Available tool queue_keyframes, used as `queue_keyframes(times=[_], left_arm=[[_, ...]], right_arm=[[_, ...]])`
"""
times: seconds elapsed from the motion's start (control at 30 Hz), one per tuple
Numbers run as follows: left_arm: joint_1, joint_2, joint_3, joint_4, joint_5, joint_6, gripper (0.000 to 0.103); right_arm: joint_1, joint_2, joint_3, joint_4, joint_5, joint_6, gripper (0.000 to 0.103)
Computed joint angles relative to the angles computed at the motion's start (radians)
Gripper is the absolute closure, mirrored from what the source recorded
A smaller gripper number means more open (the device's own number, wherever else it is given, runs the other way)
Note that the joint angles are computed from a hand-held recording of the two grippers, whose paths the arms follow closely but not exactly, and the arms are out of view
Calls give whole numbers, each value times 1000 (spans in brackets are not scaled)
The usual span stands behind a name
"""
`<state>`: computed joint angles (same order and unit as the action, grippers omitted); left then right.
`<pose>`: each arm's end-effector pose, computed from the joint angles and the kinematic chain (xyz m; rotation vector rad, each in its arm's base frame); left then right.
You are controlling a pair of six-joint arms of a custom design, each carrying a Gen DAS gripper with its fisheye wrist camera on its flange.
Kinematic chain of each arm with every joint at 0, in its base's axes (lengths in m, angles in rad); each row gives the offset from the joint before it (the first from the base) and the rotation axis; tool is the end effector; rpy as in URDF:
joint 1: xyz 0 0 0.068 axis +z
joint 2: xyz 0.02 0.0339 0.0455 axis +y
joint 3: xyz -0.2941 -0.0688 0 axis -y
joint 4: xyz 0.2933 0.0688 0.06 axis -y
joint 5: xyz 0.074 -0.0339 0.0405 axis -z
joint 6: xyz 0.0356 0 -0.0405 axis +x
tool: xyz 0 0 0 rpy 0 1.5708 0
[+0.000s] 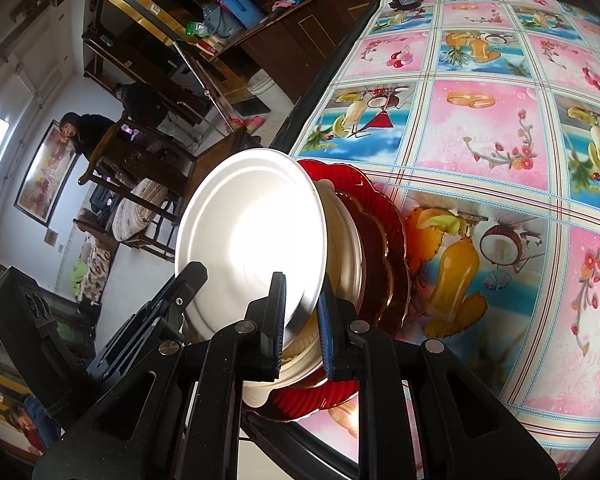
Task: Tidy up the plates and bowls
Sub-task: 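Lower the white bowl onto the beige bowl on the stack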
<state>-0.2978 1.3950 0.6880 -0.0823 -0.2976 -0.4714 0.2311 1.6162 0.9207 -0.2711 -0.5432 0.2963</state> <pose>0.2962 -0.0800 0.1815 -0.3428 2.2915 -0.0361 0.3426 0.0995 0.1794 -0.1385 2.5632 0.8953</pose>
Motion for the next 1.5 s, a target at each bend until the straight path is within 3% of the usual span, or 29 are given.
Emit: queue_keyframes(times=[0.63,1.03,1.5], left_arm=[[51,-31,78,-204,171,69,88],[0,-33,77,-238,56,114,85],[-45,-49,55,-211,-94,162,85]], right_arm=[[-51,37,88,-157,-115,-6,87],[-41,53,111,-204,-96,-41,87],[1,5,107,-188,38,-79,87]])
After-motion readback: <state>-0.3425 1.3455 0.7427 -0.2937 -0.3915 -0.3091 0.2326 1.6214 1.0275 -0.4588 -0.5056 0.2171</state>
